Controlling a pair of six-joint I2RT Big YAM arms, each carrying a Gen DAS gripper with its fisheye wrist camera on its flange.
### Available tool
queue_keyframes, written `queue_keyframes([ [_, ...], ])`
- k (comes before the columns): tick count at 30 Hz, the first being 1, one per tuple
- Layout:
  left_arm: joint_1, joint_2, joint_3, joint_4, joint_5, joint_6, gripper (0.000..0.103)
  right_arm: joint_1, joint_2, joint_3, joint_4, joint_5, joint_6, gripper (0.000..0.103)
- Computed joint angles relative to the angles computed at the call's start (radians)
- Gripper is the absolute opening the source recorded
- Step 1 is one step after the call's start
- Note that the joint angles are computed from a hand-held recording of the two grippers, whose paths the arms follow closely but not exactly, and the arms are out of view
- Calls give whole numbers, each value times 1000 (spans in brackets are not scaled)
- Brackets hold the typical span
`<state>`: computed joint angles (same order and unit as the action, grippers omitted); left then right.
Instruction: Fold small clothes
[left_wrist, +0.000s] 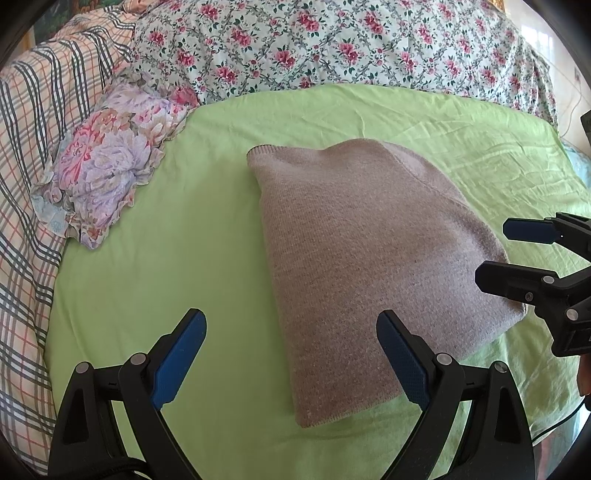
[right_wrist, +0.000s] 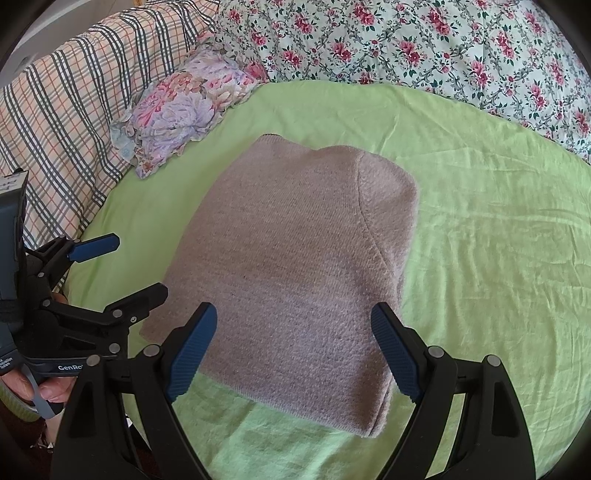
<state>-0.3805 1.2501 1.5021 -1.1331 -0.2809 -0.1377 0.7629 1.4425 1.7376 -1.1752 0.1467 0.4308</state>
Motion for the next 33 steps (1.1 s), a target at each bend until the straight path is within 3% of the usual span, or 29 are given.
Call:
queue_keyframes([
  [33,10,36,38,8,-48,4,94,-26,29,22,7,-14,-5,86],
])
